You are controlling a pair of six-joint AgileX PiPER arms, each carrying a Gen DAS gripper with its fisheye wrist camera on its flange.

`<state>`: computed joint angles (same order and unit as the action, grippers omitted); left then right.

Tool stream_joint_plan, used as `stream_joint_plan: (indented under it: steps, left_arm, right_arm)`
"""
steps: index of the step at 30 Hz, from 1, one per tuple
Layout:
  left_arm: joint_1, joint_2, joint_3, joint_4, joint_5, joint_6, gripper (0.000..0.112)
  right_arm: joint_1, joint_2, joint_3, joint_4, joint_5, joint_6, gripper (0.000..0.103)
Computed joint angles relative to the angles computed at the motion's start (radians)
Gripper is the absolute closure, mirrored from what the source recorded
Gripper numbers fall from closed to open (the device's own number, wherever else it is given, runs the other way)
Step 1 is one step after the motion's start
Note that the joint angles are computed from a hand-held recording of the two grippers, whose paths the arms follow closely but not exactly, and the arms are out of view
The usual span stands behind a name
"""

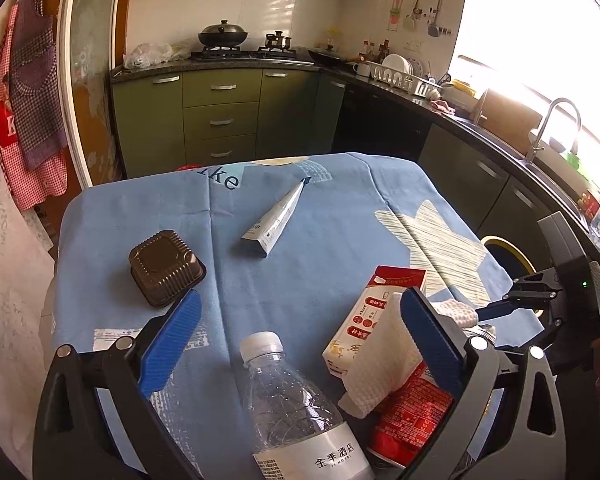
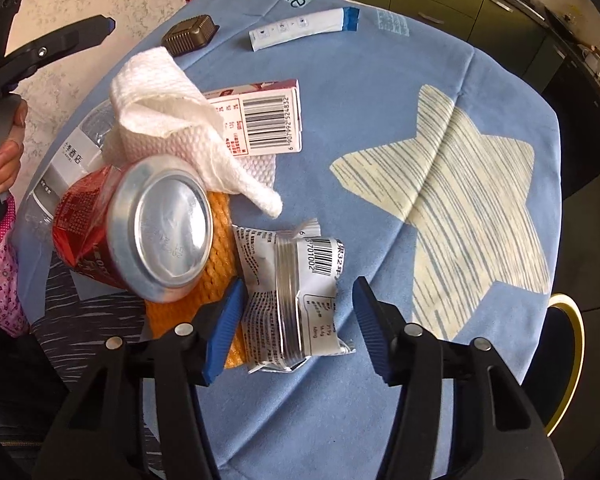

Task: Collect trash
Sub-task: 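Grasp the silver snack wrapper with the right gripper, then carry the wrapper over the bin and open the right gripper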

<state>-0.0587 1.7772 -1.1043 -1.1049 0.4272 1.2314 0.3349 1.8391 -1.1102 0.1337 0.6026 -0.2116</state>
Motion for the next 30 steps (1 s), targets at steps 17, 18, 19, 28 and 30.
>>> stream_joint_plan:
  steps: [17, 18, 19, 28, 30]
  left_arm:
    - [-0.016, 0.005, 0.000, 0.015, -0.007, -0.016, 0.014]
    - [-0.017, 0.006, 0.000, 0.017, -0.008, -0.018, 0.014]
    - [-0.018, 0.006, 0.000, 0.017, -0.009, -0.017, 0.014]
    - [-0.023, 0.009, -0.001, 0.020, -0.011, -0.023, 0.014]
    - [-0.024, 0.007, 0.003, 0.009, -0.010, -0.010, 0.014]
  right_arm:
    - [0.012, -0.042, 0.036, -0.066, -0.041, 0.081, 0.072]
    - [0.011, -0.050, 0.040, -0.066, -0.042, 0.083, 0.073]
    - [0.007, -0.063, 0.048, -0.065, -0.042, 0.083, 0.073]
    - [-0.177, -0.260, 0.206, -0.054, -0.074, 0.095, 0.073]
    - [-0.272, -0.308, 0.252, -0.083, -0.083, 0.114, 0.073]
